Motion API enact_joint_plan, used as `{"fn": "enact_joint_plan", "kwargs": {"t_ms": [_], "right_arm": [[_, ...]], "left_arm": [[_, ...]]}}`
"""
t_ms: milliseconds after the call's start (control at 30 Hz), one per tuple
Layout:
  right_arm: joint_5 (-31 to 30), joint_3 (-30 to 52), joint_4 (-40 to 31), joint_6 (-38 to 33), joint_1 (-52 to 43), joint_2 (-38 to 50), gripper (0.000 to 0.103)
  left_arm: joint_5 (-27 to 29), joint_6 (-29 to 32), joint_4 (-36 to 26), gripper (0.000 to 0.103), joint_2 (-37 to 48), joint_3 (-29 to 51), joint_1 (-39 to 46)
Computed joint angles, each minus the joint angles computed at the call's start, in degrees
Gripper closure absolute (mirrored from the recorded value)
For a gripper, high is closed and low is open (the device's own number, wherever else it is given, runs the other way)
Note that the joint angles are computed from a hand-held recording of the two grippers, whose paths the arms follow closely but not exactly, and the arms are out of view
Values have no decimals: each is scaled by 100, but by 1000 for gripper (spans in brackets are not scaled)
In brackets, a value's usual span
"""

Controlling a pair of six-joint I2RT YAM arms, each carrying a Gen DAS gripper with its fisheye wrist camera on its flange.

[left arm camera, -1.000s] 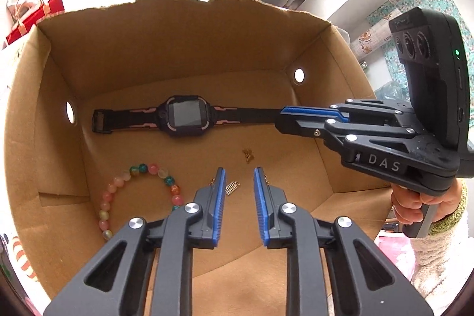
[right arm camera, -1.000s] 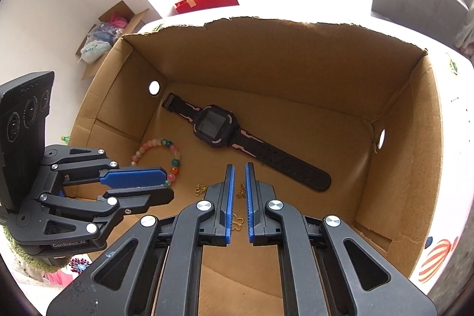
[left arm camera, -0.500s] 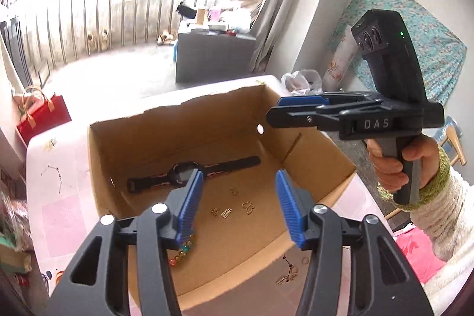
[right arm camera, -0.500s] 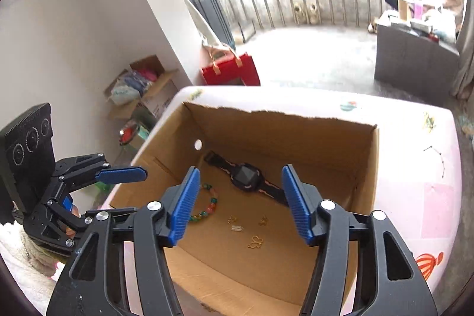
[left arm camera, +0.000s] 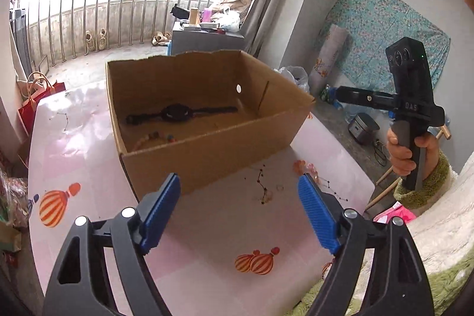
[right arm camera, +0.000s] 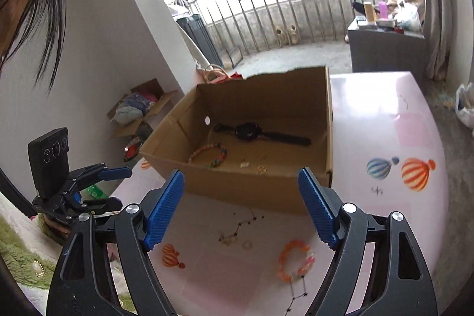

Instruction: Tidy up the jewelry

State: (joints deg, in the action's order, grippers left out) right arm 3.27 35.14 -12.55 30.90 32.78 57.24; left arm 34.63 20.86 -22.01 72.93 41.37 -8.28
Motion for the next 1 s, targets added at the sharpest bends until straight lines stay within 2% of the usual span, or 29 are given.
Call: {"fn": "enact_joint_plan", "kwargs": {"t_ms": [67, 100, 167, 233, 333, 433, 567, 800, 867, 933, 1000], "right_arm": [[82, -213, 236, 425, 311, 356, 28], [-61, -353, 446, 648, 352, 522, 29], [-229, -533, 883, 1126, 472, 1043, 39], [-3, -497, 989, 1445, 762, 1568, 52], [369, -322, 1063, 1666, 1097, 2144, 62], [738, -118, 1014, 1627, 1331, 2515, 67], [794, -96, 1250, 1633, 1338, 2749, 69], [794, -145, 1417, 1624, 1350, 2739, 70], [795, -191, 1480, 1637, 1351, 2725, 70], [810, -233, 1548, 1660, 1368, 2723, 70], [771, -568, 1558, 1663, 1304, 2343, 70]], "left_arm": [[-204, -58, 283, 24, 109, -252, -199], [-313, -91, 365, 24, 124, -370, -329], [-679, -164, 693, 24, 441, -527, -664], [-1085, -184, 1123, 24, 624, -760, -992], [-1547, -213, 1539, 35, 888, -883, -1311], [-1808, -301, 1771, 47, 1194, -792, -1482], [-1847, -56, 1957, 61, 1455, -682, -1593], [-1959, 507, 1925, 71, 1877, -371, -2014], [-2066, 615, 1909, 76, 1943, -312, -2098], [-2099, 676, 1923, 77, 2033, -228, -2114], [-2128, 718, 1922, 80, 2115, -148, -2136]]}}
